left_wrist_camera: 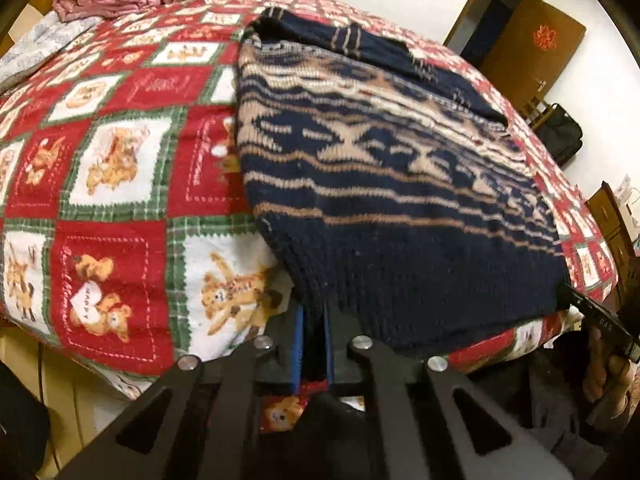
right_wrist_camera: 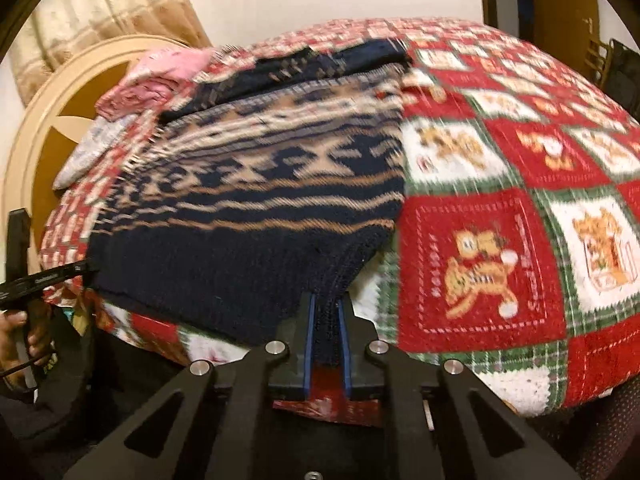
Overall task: Fold small clothes
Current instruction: 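Lift the folded edge with both tools and fold it toward the collar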
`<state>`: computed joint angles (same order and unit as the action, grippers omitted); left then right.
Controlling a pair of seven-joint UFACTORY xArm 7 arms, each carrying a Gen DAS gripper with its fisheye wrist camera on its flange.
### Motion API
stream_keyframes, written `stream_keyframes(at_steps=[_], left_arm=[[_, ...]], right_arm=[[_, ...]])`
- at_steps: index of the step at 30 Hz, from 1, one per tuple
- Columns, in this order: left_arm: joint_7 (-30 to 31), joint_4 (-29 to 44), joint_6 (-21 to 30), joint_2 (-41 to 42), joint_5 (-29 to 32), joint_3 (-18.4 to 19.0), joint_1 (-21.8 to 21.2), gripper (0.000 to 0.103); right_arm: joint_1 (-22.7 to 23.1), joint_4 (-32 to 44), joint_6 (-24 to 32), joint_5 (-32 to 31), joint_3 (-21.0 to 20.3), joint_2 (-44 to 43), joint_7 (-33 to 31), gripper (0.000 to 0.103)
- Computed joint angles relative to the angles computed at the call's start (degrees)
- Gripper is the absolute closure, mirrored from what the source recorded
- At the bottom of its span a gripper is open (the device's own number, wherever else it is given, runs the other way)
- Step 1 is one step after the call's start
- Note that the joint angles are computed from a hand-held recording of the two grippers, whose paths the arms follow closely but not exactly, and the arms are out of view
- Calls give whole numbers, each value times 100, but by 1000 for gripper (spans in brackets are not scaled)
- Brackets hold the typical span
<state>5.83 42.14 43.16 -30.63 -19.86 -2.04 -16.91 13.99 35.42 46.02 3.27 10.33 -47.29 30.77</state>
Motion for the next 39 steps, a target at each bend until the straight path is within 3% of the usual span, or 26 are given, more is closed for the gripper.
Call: stream_keyframes(at_steps=[20,24,30,39], left_arm=[[464,344,-510,-123,-719,390,-217,96],[578,672,-496,116,-976,504,-251,96],[744,1219,-663,562,-1049,395,-195,96],[888,2188,-450,1429,-1417,298,-56,96]], right_arm=[[-56,-27,-939,300,-314,-438,-73,95],[-180,229,-1114,264,-434,-218,-219,98],[-359,687,-1323,229,-531,314,-424,98],[-479,1335,-1533,354,-770,1080,-672,98]])
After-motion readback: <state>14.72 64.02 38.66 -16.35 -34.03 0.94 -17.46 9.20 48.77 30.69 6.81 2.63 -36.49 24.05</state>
